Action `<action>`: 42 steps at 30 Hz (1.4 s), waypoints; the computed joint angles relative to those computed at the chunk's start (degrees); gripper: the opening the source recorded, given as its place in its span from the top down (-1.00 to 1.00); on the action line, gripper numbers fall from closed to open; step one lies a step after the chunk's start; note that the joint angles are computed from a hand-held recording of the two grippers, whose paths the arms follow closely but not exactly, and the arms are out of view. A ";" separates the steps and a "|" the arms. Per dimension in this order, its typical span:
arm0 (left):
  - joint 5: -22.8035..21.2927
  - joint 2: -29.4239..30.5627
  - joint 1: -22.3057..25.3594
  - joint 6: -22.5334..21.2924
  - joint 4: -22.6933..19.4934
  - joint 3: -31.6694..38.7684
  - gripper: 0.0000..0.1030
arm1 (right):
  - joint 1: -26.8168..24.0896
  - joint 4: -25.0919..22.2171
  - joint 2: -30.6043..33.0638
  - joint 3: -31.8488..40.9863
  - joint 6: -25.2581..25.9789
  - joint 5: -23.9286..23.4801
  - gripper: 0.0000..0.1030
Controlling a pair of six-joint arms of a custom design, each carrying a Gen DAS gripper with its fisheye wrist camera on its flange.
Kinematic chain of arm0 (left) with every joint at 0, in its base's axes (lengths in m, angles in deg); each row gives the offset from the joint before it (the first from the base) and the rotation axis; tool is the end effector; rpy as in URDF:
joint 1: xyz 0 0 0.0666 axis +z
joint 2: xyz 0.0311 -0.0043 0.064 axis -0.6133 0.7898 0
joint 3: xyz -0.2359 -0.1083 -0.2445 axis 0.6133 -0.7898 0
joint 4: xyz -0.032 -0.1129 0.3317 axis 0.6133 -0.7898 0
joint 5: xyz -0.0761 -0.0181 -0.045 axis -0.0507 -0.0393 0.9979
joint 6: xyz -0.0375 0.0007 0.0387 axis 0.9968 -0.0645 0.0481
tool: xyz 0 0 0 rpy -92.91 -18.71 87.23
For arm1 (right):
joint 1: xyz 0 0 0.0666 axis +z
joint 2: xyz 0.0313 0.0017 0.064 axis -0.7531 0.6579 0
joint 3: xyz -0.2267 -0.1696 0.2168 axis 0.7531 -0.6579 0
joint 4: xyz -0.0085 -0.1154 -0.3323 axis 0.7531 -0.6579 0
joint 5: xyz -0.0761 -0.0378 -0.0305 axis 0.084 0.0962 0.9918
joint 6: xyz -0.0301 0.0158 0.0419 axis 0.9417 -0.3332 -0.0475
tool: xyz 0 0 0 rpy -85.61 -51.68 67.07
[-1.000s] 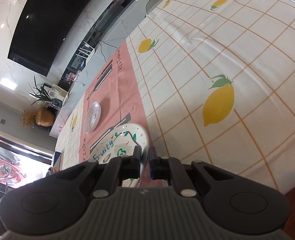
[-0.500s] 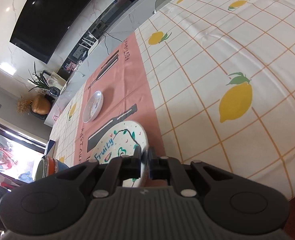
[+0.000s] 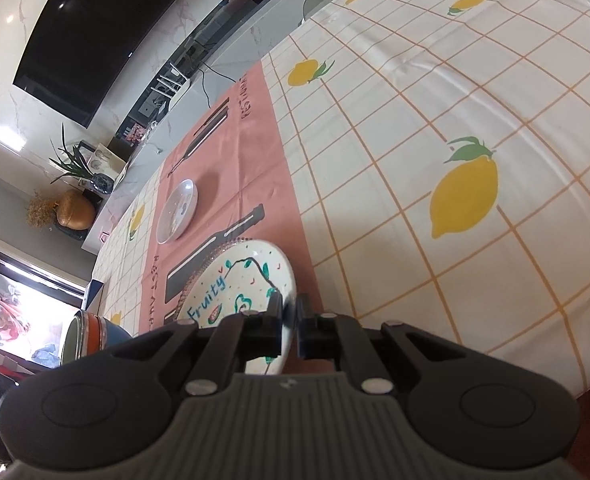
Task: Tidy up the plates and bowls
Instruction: 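Lower the Fruity plate onto the glass plate with both grippers, then open both grippers to release the Fruity plate on the glass plate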
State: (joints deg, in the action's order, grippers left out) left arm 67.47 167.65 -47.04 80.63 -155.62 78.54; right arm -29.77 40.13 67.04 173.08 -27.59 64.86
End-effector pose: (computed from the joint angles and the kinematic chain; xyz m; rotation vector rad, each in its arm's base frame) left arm 0.5876 -0.1116 0.4304 0.2086 2.6188 -0.6943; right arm 0.5104 0.1785 0.4007 0.7933 2.2770 0.7438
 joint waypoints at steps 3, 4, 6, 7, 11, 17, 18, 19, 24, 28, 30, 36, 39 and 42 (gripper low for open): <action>-0.56 0.29 -0.24 -0.52 -0.67 0.59 0.75 | 0.08 -0.16 -0.07 -0.05 0.11 0.37 0.92; -0.80 0.40 -0.32 -0.71 -0.94 0.86 0.74 | 0.10 -0.19 -0.07 -0.06 0.14 0.45 0.91; -1.73 0.65 -0.66 -1.62 -1.53 1.55 0.74 | 0.13 -0.05 -0.18 -0.21 0.03 0.63 0.92; -2.22 0.64 -0.82 -2.08 -1.69 1.66 0.74 | 0.17 0.04 -0.23 -0.32 -0.01 0.76 0.91; -4.68 0.95 -1.73 -4.22 -2.61 2.77 0.70 | 0.21 0.60 -0.53 -0.85 -0.34 1.09 0.92; -7.26 1.46 -2.56 -6.39 -3.85 4.24 0.67 | 0.16 0.86 -0.71 -1.13 -0.14 1.16 0.92; -7.61 1.56 -2.69 -6.74 -4.07 4.52 0.66 | 0.18 0.86 -0.74 -1.16 -0.15 1.19 0.93; -8.02 1.63 -2.84 -7.11 -4.23 4.71 0.63 | 0.18 0.86 -0.74 -1.16 -0.15 1.19 0.93; -10.29 1.39 -3.50 -8.47 -4.50 4.83 0.56 | 0.13 0.91 -0.85 -1.23 -0.22 1.28 0.93; -13.08 0.15 -4.09 -9.60 -2.77 3.36 0.33 | 0.18 0.65 -0.72 -0.90 -0.02 1.05 0.95; -13.33 0.00 -3.99 -9.75 -2.46 3.10 0.33 | 0.24 0.59 -0.62 -0.86 0.07 1.04 0.94; -14.00 -6.42 -3.49 -9.42 9.29 -7.40 -0.01 | 0.25 0.56 -0.54 -0.78 -0.38 0.86 0.94; -14.43 -8.10 -2.94 -8.17 13.78 -10.87 -0.09 | 0.20 0.50 -0.46 -0.68 -0.76 0.74 0.94; -12.46 -7.62 -2.03 -5.16 13.60 -10.95 -0.10 | 0.29 0.19 -0.29 -0.31 -0.67 0.69 0.84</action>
State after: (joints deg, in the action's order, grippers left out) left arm 55.01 160.03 -49.07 75.47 -142.02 67.59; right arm -29.47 40.32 66.75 172.77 -28.26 65.54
